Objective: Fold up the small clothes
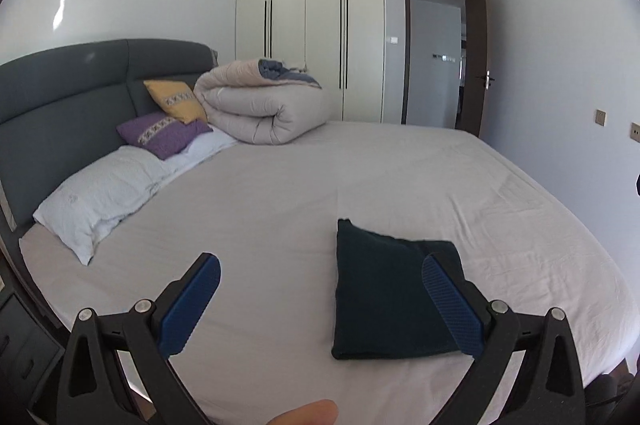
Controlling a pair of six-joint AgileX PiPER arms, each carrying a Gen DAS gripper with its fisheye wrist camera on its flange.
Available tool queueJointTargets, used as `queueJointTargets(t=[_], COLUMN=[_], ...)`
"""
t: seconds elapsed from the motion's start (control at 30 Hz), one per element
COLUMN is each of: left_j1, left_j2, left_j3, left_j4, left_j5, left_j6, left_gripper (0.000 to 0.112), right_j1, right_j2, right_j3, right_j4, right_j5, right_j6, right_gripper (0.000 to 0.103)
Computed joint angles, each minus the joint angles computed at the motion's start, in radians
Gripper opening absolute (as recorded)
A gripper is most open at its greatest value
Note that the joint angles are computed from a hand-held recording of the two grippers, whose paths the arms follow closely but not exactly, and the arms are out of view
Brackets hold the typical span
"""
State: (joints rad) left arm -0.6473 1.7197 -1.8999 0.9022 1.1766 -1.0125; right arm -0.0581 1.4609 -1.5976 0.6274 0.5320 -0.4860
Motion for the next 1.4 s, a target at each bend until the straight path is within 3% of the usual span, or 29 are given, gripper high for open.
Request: queueJointTargets(t=[0.17,0.27,0.47,0.87,1.03,1.4], left_j1=[0.062,0.074,0.097,0.108,0.103,0.114], left_j2=[0.024,0.021,0.031,0.048,0.055,0.059], left_j3=[0.019,0.065,0.097,0.096,0.097,0.118], left_j4=[-0.168,-0.222,-0.294,-0.315,-0.309,-0.334], left_j5=[-0.037,-0.073,-0.114,-0.104,-0.097,-0.113], left_j6=[0.074,0.088,0.103,0.119,0.119,0.135], left_gripper=[0.103,0.103,0.103,0.103,0.103,0.103], right_j1=[0.073,0.130,0.206,0.255,0.219,0.226], right_j2=[0.031,0.057,0.110,0.108,0.089,0.138], right_j3=[0.025,0.082,0.132,0.231,0.206,0.178], right_j4=[-0.292,-0.491,-0.710,-0.722,-0.652,-0.642], right_j5=[0.058,0.026,0.014,0.029,0.084,0.096], right_j6=[0.265,0.443,0.658,0.664,0.564,0.543], right_gripper=[0.103,0.103,0.103,0.103,0.103,0.103])
